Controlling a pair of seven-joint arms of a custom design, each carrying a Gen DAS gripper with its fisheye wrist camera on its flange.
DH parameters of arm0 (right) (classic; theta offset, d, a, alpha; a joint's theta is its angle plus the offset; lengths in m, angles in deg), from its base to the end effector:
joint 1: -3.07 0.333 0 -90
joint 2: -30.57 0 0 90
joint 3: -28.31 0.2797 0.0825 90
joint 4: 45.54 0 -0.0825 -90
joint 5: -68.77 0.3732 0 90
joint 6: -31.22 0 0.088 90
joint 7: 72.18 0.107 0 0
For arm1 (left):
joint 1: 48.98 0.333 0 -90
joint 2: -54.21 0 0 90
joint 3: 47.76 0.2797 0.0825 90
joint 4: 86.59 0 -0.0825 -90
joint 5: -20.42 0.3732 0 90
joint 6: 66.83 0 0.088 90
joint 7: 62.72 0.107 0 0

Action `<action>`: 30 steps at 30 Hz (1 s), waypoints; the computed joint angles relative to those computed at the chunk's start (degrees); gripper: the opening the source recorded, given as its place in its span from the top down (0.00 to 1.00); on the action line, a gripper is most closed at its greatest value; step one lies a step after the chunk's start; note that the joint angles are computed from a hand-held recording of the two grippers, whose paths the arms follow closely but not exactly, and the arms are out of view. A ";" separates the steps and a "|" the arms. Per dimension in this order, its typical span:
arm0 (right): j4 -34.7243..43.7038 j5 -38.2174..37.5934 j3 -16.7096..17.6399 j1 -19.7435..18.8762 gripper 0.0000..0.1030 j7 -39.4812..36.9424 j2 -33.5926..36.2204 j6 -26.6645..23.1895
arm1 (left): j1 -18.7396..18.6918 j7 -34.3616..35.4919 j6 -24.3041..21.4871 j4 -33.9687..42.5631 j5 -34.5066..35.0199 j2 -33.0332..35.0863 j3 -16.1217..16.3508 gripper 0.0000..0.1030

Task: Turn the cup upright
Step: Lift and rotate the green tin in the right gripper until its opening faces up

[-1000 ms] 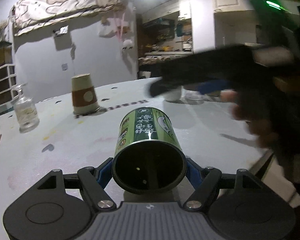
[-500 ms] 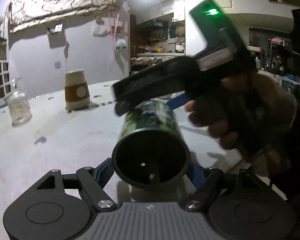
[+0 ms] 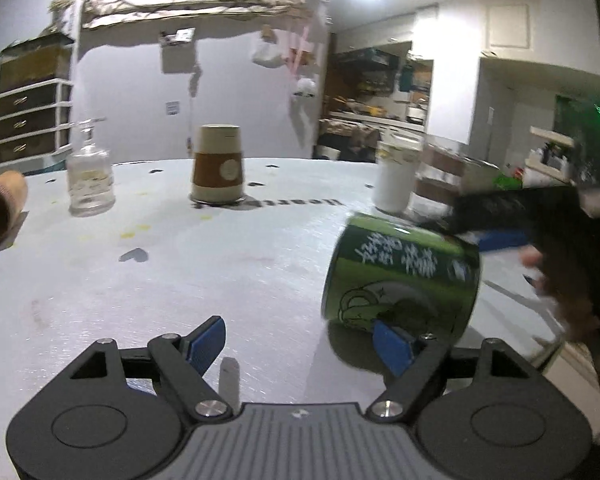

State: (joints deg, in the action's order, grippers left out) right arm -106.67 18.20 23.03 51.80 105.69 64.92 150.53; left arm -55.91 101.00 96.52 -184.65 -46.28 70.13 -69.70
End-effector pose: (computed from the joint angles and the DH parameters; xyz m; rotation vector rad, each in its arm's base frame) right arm 0.5424 0.4900 0.5230 -1.2213 1.9660 -0.8782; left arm 0.6065 -0.2509 0.4773 -0.9988 2.2206 -1.4359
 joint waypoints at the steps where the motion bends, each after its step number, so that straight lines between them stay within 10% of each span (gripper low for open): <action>1: -1.50 0.02 0.07 0.21 0.00 0.80 -0.95 -0.01 | -0.20 -1.21 0.48 0.19 0.35 0.13 0.22 0.21; 12: -12.70 -0.73 3.50 -1.31 0.00 7.49 -8.21 4.97 | 1.78 -5.87 -1.54 2.67 -3.20 0.16 -0.81 0.21; 19: -20.87 9.81 6.83 -11.72 0.02 12.90 -10.85 35.19 | 1.06 -1.53 -5.96 1.94 -8.03 -1.22 0.61 0.21; 30: -6.71 24.53 5.20 -10.40 0.29 -6.50 -1.77 29.30 | -0.06 -0.02 -9.49 2.38 -8.46 -0.73 2.03 0.21</action>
